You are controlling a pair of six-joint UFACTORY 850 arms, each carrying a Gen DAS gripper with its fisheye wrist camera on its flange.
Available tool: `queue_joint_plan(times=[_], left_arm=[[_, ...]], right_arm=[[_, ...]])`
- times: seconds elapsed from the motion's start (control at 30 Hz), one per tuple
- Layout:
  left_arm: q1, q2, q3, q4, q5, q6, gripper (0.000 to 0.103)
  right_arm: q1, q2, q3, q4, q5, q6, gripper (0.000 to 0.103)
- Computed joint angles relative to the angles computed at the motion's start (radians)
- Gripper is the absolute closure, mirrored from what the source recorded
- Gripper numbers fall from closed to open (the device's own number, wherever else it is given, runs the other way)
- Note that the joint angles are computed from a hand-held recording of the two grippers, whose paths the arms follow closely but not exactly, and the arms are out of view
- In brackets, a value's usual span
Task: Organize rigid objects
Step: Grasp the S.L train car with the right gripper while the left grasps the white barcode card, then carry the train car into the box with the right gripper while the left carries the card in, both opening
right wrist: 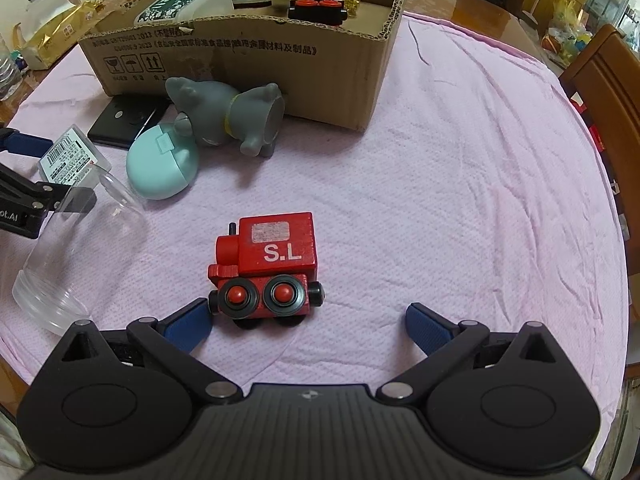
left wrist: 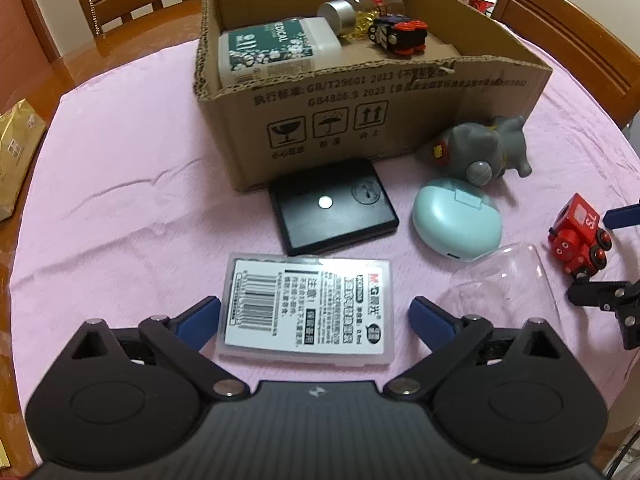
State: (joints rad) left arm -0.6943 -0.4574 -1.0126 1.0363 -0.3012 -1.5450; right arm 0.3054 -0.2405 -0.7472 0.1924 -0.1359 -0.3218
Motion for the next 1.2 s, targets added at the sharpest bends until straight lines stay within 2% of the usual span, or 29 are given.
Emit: queue_joint_plan(times=[0.17, 0.43, 0.5, 0.67, 0.73, 0.9, 1.0, 1.13, 1.2], left_arm=[[-0.001, -0.001, -0.004, 0.006, 0.003, 0.001, 0.012], [0.001, 0.002, -0.001, 0.002, 0.006, 0.006, 0.013], [0.002, 0.002, -0.002, -0.002, 0.007, 0.010, 0.013], [0.002, 0.005, 0.002, 0.008, 0.010, 0.005, 0.013], [0.003, 0.005, 0.002, 0.001, 0.008, 0.009, 0.013], [0.003, 0.011, 0.005, -0.009, 0.007, 0.016, 0.013], [0.003, 0.018, 0.007, -0.026, 0.005, 0.032, 0.013], [0.001, 0.030, 0.013, -0.009, 0.001, 0.013, 0.013], [-0.003, 0.035, 0.014, 0.001, -0.005, -0.003, 0.013]], right_arm=[[0.001, -0.001, 0.004, 0.053, 0.017, -0.055, 0.000], [0.026, -0.038, -0.041, 0.065, 0.018, -0.066, 0.002], [0.031, -0.037, -0.043, 0.135, 0.026, -0.142, 0.010], [0.047, -0.036, -0.056, 0.159, 0.022, -0.184, 0.031], [0.053, -0.035, -0.059, 0.152, 0.020, -0.186, 0.046], [0.065, -0.026, -0.062, 0.059, 0.017, -0.096, 0.047], [0.059, -0.020, -0.064, 0.116, 0.000, -0.150, 0.047], [0.060, -0.015, -0.064, 0.035, -0.003, -0.074, 0.047], [0.059, -0.014, -0.066, 0.058, -0.007, -0.094, 0.047]])
